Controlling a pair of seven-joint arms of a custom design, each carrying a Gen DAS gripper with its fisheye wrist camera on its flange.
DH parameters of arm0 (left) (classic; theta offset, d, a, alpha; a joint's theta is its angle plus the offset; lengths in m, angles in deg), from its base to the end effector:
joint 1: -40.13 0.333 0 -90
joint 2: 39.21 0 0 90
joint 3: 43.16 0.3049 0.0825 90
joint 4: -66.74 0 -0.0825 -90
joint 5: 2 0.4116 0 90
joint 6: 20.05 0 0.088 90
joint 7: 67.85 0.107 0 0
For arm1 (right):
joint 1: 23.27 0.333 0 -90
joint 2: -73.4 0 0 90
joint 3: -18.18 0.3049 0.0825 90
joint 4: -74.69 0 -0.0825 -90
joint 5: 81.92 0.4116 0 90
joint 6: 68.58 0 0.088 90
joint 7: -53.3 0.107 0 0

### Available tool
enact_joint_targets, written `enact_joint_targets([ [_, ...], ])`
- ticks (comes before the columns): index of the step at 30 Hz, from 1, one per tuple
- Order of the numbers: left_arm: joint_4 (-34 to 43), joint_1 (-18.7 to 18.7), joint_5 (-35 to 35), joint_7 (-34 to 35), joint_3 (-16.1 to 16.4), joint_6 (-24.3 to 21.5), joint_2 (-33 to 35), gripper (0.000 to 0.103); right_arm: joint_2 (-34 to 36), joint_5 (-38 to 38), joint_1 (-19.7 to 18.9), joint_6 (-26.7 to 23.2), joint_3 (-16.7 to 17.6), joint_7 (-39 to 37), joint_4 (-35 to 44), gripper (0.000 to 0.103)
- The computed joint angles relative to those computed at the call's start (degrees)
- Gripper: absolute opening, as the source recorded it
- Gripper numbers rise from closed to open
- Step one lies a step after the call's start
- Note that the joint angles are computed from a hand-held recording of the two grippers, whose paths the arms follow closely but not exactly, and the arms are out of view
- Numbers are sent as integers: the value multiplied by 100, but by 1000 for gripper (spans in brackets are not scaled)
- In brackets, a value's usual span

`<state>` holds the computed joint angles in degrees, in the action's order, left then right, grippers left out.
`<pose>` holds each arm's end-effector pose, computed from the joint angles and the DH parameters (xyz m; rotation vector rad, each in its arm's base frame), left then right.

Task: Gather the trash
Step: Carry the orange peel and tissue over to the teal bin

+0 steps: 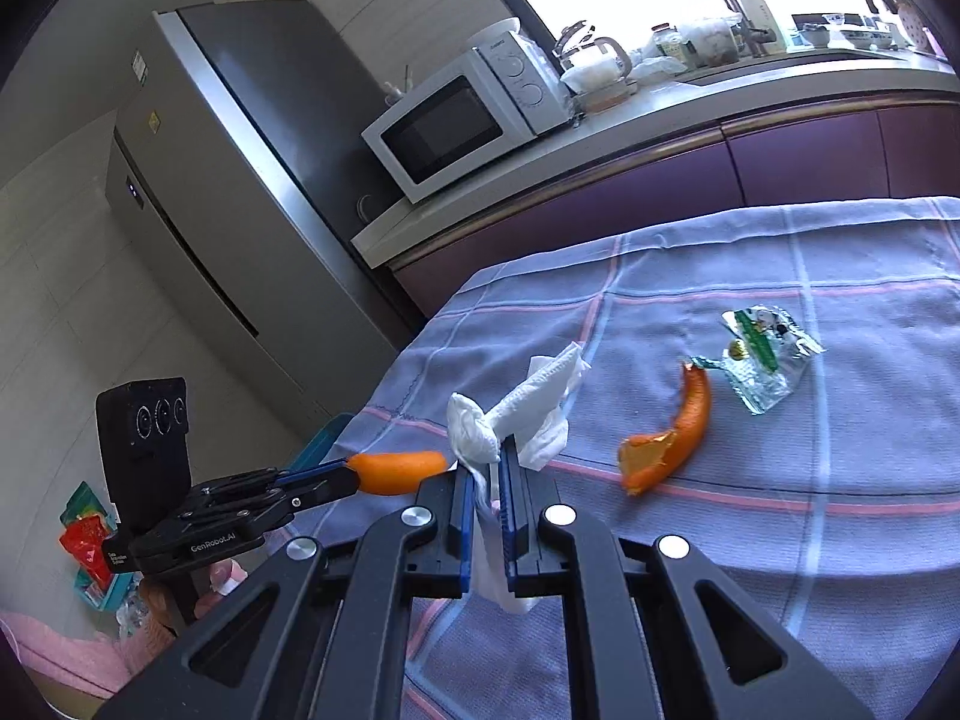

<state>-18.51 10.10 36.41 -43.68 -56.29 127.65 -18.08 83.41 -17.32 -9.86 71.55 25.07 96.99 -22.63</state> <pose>0.5503 -0.4933 0.5316 -1.8354 1.8245 -1.0694 0.6427 0.2330 0.5342 -1.7542 1.1002 0.0948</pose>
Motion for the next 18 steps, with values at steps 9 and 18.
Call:
enact_joint_targets([
  [9,-929,122,458,-674,3,72,-805,13,170,-171,111,-236,94,17,271,7],
  [18,-1688,372,913,-1391,-160,-127,-1546,12,505,-426,248,-509,240,42,786,7],
])
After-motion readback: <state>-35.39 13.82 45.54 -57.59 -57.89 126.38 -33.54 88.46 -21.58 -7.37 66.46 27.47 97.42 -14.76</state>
